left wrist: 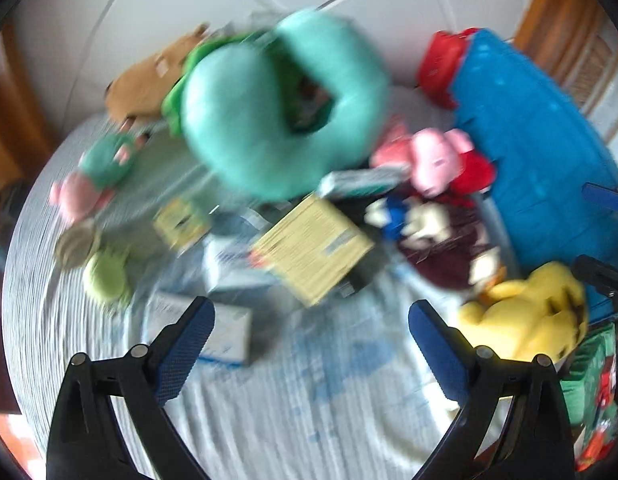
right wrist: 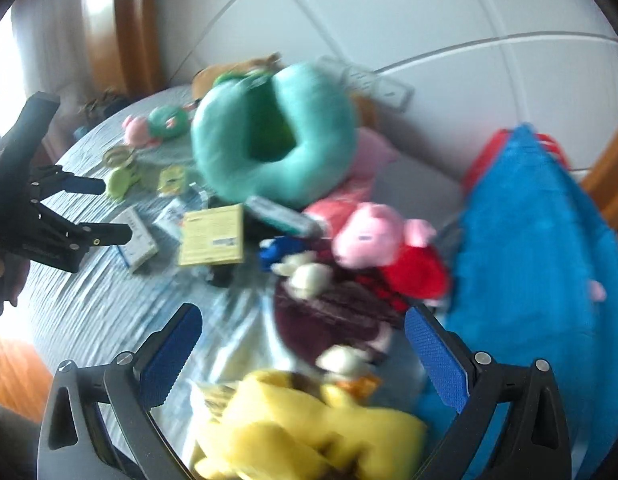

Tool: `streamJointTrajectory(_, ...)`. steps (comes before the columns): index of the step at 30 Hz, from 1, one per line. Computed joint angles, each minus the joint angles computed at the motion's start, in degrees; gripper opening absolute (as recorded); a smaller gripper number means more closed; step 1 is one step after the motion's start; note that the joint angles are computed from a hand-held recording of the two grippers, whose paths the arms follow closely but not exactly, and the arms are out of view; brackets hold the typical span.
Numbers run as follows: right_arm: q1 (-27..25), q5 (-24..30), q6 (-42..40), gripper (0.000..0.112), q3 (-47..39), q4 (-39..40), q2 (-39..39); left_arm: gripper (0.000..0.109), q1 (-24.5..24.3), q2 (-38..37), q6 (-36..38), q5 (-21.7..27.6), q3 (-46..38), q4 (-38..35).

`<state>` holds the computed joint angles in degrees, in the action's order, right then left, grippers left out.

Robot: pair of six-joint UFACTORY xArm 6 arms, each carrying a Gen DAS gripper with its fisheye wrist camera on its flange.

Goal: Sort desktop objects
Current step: 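Return both grippers from the blue bin to the table, then grasp the white wet-wipes pack with the left gripper while the right grasps the beige box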

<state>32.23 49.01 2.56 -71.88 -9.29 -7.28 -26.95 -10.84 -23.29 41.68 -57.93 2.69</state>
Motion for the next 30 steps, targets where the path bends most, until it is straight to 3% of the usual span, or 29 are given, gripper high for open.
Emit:
streamJointTrajectory(9, 5.7, -3.7, -0.1, 0.103, -15.2, 1.9, 25.4, 0.100, 7.1, -3.8, 6.4, -5.5, 12.5, -4.7)
streamJointTrajectory(16, 8.0, 2.3, 2.3, 0.103, -31.2, -2.0, 41.5, 0.100, 11.9, 2.5, 12.1, -11.2, 15.1, -10.2)
streamJointTrajectory(22, 8.2, 7.2, 1.3, 0.103, -38.5, -2.2, 47.6, 0.100, 11.6, 9.2, 16.6, -12.2, 11.6, -11.6)
streamJointTrajectory(28, 7.6, 8.1, 1.2, 0.103, -38.3, -1.8, 47.9, 0.101, 10.6, 10.3, 14.4, -11.7, 10.5, -5.6)
streamJointTrajectory(30, 6.9, 7.5, 1.5, 0.094, -37.2, 0.1, 47.2, 0.101, 10.5, 9.9, 14.5, -11.5, 10.7, -5.6)
